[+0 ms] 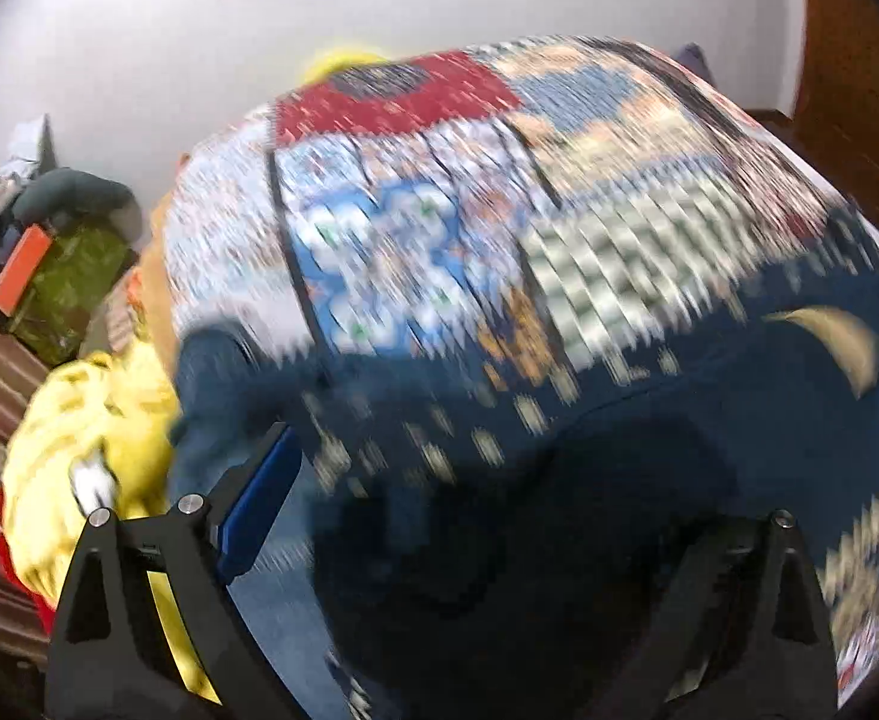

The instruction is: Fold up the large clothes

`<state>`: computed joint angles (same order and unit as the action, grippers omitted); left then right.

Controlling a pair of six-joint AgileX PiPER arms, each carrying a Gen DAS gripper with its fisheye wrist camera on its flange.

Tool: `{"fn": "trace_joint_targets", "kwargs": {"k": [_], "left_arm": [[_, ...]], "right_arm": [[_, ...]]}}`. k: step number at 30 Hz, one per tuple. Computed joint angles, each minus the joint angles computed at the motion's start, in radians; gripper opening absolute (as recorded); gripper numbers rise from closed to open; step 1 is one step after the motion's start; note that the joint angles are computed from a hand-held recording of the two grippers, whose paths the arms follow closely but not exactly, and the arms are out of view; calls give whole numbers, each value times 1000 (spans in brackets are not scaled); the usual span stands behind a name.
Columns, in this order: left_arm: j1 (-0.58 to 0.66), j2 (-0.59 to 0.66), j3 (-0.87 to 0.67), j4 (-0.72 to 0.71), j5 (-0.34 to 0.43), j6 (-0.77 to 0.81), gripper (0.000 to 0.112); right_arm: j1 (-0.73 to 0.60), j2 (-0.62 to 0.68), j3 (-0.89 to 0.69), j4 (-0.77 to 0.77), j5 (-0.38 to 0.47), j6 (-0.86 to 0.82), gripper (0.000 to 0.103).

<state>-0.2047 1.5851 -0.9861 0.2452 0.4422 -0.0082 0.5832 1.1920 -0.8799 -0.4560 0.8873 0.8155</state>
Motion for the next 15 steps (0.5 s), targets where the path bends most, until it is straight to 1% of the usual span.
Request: {"fn": "trace_joint_targets", "kwargs": {"k": [1,3,5,7,9,10,13,15], "left_arm": [[9,15,-60,-22,32,7,96],[40,15,-136,-126,77,77,96],[50,-23,-145,-111,66,45,96],[67,-76,-137,-138,48,83,96],[79,-135,-105,-131,24,82,96],[88,-149,-101,-162,25,115,96],[128,-202,-59,-396,72,358,96],[138,-248,7,-538,117,518,96]], "right_arm": [[-8,6,-21,-14,11,9,65],[-14,4,-61,-41,39,22,65],[-10,-31,-74,-39,48,9,65],[19,-84,-66,-40,52,6,65],[60,-121,-55,-37,60,18,65],[81,-143,-44,-23,57,19,65],[142,-179,2,28,11,25,65],[200,-181,35,47,-18,58,65]]}}
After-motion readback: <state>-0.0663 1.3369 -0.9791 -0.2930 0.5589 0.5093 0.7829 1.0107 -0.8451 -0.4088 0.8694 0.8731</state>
